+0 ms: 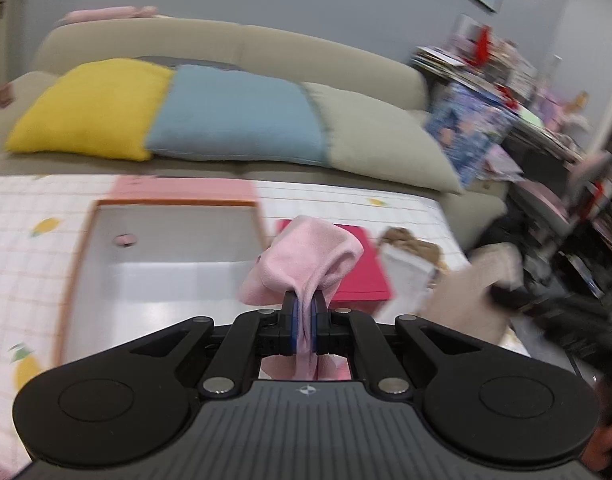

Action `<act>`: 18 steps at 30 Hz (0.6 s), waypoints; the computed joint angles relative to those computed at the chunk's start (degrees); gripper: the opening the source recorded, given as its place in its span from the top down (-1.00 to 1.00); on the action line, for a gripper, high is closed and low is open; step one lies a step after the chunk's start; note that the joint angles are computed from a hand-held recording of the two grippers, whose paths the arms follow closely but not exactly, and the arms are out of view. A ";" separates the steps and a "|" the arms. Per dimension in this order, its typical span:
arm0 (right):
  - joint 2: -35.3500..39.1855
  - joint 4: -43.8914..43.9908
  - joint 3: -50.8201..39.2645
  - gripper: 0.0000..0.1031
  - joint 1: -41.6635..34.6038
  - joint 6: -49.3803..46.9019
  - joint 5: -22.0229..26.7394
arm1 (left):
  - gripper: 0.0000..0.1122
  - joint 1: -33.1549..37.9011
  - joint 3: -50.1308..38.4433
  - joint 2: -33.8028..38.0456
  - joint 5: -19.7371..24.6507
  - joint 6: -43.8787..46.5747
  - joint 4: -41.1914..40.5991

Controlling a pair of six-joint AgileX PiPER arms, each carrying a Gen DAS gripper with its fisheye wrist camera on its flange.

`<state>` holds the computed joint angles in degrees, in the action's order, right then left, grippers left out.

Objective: Organize soft objects
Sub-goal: 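Lower the pink sock and cream pad into the white box and open both tools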

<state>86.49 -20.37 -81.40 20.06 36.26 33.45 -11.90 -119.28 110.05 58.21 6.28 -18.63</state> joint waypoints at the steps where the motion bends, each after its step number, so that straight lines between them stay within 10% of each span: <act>1: -0.07 -0.43 -1.33 0.97 0.95 -0.25 0.00 | 0.89 0.94 1.10 -0.66 -0.49 -0.04 0.14; 10: 7.79 21.26 -15.50 0.97 4.83 -21.13 -0.89 | 0.89 6.13 5.92 -2.03 0.55 -0.38 4.20; 18: 23.98 25.65 -27.58 0.97 9.05 -21.09 6.67 | 0.89 8.73 13.75 -2.90 -2.73 1.78 5.80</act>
